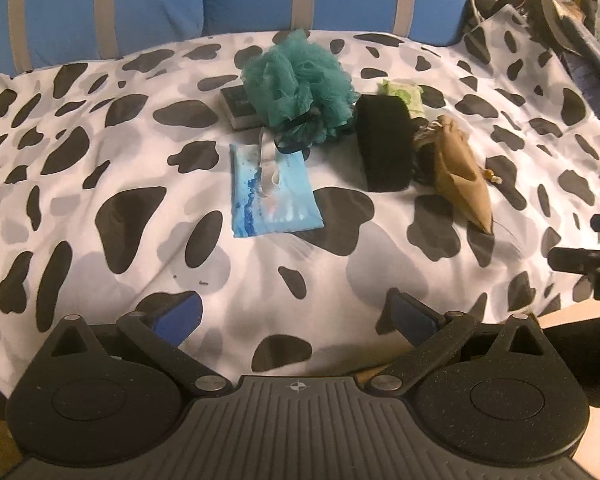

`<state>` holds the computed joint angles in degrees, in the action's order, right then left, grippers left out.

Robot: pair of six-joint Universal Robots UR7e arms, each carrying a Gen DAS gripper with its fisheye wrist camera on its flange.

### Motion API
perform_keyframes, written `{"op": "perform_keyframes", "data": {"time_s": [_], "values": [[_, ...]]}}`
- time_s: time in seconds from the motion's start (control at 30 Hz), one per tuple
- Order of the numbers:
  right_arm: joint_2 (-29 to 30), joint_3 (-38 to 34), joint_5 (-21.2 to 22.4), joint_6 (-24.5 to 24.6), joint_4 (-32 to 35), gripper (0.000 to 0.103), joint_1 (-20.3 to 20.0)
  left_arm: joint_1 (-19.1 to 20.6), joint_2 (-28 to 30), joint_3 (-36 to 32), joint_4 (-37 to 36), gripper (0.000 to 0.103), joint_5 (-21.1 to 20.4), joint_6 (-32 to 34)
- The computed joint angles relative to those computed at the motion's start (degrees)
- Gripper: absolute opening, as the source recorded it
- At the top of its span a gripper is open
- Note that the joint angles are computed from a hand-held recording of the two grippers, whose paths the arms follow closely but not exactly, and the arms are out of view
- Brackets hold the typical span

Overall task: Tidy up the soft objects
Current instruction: 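Move both tools from the cardboard box toward the items on the sheet, then grasp the tan burlap pouch with the right gripper and lift it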

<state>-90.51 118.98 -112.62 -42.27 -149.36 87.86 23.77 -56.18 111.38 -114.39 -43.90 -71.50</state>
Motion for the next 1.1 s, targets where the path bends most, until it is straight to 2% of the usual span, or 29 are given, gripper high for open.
{"op": "perform_keyframes", "data": {"time_s": [0.2, 0.47, 0.83, 1.1], "values": [[3.25, -1.88, 0.29, -0.64, -1.32, 0.103, -0.17, 1.76, 1.11, -0.65, -1.08, 0.103, 1.35, 2.61], [7.54, -4.95, 2.93, -1.68, -1.16, 0.103, -0.52, 3.01, 0.82, 0.59, -8.54, 0.103, 3.38, 7.77], [13.77, -10.99, 6.75, 2.91, 2.42, 0.103, -0.84, 5.07, 1.36, -0.36, -13.73, 0.103, 4.1, 13.76], [17.89, -15.45, 8.83, 8.58, 5.8, 0.102, -1.03, 5.78, 1.21, -0.85, -14.12, 0.103, 4.06, 13.17]]}}
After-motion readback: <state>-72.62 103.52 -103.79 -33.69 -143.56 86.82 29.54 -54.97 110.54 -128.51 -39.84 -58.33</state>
